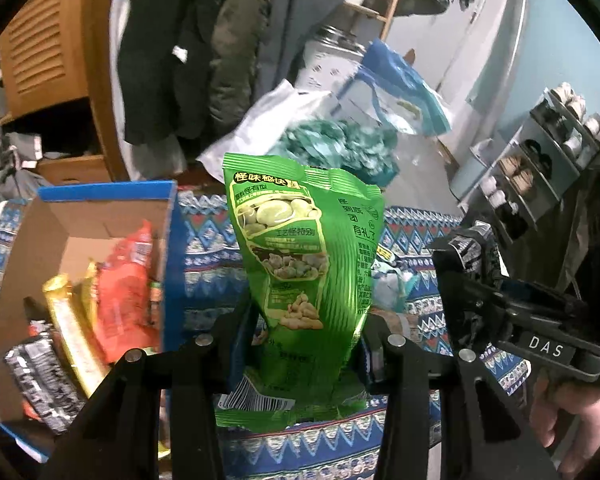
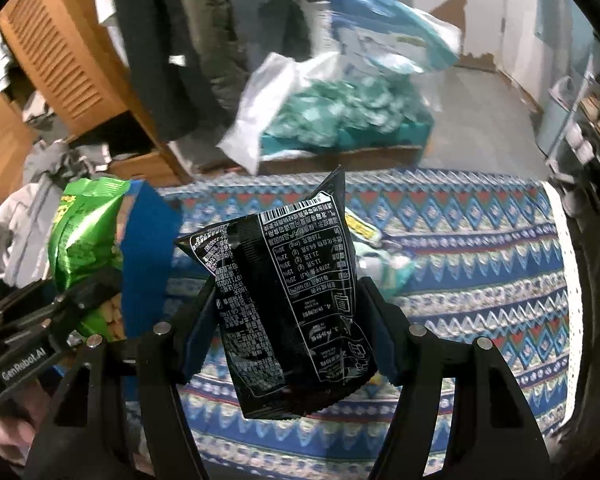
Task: Organize snacks
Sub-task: 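Carry the green bag and black pack over the cardboard box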
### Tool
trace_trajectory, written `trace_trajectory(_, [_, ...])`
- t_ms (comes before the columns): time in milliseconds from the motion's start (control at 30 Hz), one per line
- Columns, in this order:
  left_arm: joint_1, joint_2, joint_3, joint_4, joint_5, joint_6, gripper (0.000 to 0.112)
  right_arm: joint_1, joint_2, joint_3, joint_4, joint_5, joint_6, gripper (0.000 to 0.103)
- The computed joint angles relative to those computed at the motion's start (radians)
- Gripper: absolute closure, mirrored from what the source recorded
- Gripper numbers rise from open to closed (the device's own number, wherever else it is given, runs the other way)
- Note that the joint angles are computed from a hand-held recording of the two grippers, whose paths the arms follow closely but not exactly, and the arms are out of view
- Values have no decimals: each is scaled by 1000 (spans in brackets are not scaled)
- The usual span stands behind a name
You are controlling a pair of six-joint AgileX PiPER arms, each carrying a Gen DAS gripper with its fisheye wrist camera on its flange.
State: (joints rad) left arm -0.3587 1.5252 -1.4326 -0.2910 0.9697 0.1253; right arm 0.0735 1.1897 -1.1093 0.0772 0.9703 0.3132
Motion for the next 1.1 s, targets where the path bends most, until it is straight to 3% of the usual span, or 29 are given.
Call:
trace_trajectory(533, [289, -31, 34, -110, 50, 140, 69, 326, 239, -269, -120, 7, 188, 36])
trace_trajectory(1100, [589, 44, 18, -175, 63, 262, 69, 493, 574, -636, -98, 70, 202, 36])
